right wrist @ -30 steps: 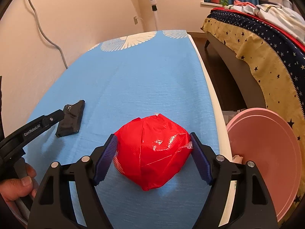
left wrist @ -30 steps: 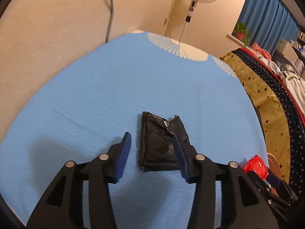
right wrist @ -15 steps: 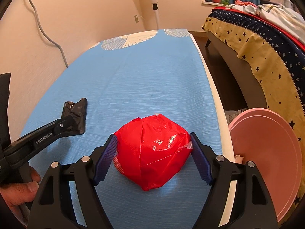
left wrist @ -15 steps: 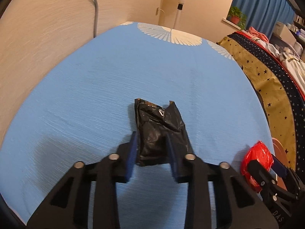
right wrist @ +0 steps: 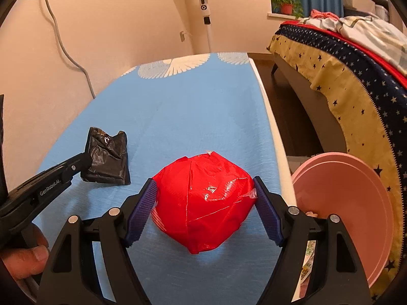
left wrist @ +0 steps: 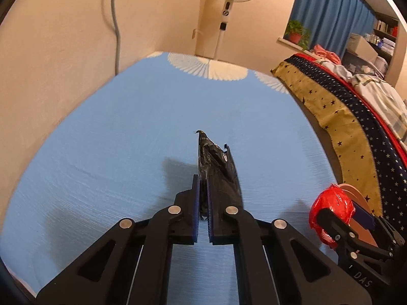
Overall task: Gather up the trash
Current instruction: 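Lift and carry the red bag and black bag over the pink bin with both tools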
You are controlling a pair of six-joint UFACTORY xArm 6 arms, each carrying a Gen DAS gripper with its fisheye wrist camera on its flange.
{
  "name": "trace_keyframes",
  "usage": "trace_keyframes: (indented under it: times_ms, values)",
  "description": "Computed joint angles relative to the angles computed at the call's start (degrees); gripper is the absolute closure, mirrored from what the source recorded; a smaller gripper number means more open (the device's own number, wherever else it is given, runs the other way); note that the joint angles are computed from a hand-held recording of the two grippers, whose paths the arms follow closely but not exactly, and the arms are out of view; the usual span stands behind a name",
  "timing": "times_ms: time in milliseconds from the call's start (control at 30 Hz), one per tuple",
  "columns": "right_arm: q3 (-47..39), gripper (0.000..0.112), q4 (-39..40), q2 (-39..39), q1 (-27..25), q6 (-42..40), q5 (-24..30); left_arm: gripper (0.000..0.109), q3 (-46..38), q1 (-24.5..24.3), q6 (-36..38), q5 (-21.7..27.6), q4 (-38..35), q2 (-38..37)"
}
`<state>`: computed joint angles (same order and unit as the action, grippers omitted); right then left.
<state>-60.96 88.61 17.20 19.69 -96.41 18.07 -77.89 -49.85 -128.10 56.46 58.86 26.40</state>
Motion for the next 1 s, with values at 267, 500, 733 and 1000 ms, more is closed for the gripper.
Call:
trace_keyframes:
  times_ms: [267,500,733,1000]
  values:
    - [3.2,0.038,6.0,-4.3,-1.0,-6.8,-0.3,0.109,-0.6,-2.2,0.1,2.6,1.4,-0.7]
    - [5.3,0.038,7.7,-6.7,-1.9,-9.0,-0.3,0.109,0.0,-3.5,-2.1,3.1,3.0,-1.7]
    - [6.0,0.038,10.0,-8.5,-3.1,-10.8,0.5,0.109,-0.5,-4.6,-2.4,4.2,5.0,-1.9]
    - [6.2,0.038,11.5,-9.4,-4.0,-12.1,0.4,0.109,-0.8,-5.2,-2.5,4.6,5.9,-2.0]
